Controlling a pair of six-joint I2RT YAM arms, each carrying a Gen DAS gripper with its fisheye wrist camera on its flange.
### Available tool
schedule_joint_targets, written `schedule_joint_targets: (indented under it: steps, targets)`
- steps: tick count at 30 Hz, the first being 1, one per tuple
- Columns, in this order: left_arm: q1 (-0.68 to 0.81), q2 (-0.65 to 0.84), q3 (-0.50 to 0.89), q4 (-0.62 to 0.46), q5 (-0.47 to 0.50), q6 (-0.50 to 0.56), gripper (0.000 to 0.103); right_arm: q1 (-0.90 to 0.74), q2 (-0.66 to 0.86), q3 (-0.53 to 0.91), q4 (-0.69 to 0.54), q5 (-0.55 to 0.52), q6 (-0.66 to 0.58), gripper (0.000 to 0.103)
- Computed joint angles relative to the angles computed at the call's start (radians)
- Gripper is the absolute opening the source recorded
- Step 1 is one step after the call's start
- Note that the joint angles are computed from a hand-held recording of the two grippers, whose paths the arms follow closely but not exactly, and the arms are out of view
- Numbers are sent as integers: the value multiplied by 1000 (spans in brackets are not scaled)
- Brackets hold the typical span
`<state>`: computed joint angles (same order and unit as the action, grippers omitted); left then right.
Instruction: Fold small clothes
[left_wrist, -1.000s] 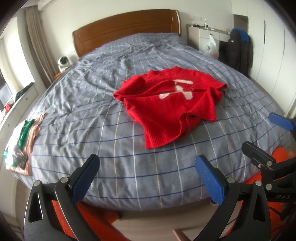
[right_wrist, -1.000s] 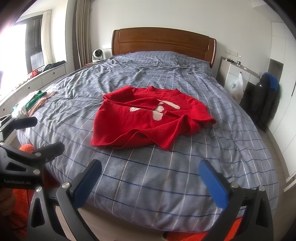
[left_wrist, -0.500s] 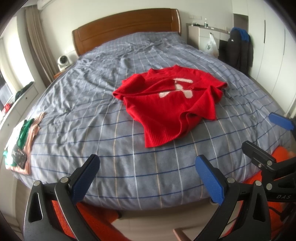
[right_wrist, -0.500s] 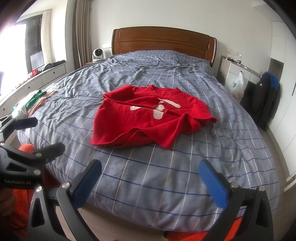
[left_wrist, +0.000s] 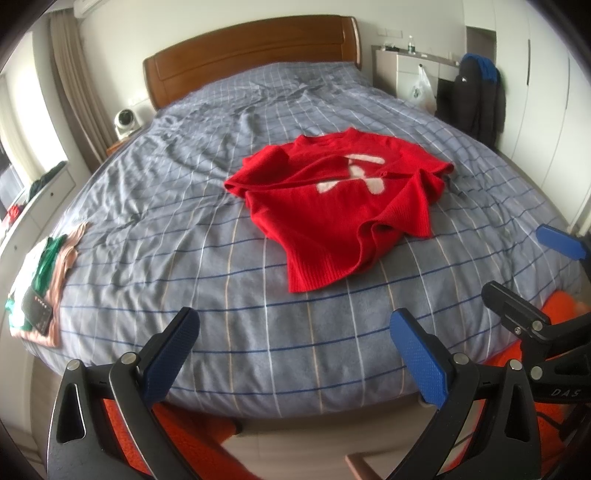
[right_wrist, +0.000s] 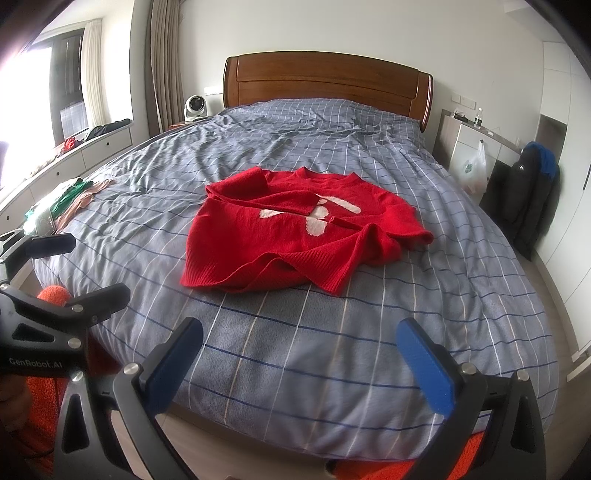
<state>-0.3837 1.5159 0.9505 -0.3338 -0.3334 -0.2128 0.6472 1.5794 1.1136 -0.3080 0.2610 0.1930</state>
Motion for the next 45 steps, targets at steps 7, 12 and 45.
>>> schedule_joint_targets:
  steps: [7, 12, 45]
  targets:
    - [0, -4, -8, 4, 2, -1, 103, 10, -4, -25, 19, 8, 6, 103]
    - [1, -2, -5, 1, 3, -1, 103, 8, -4, -27, 20, 6, 10, 103]
    - [307, 435, 225, 105, 599, 116, 99, -422, 483, 300, 123, -639, 128, 100]
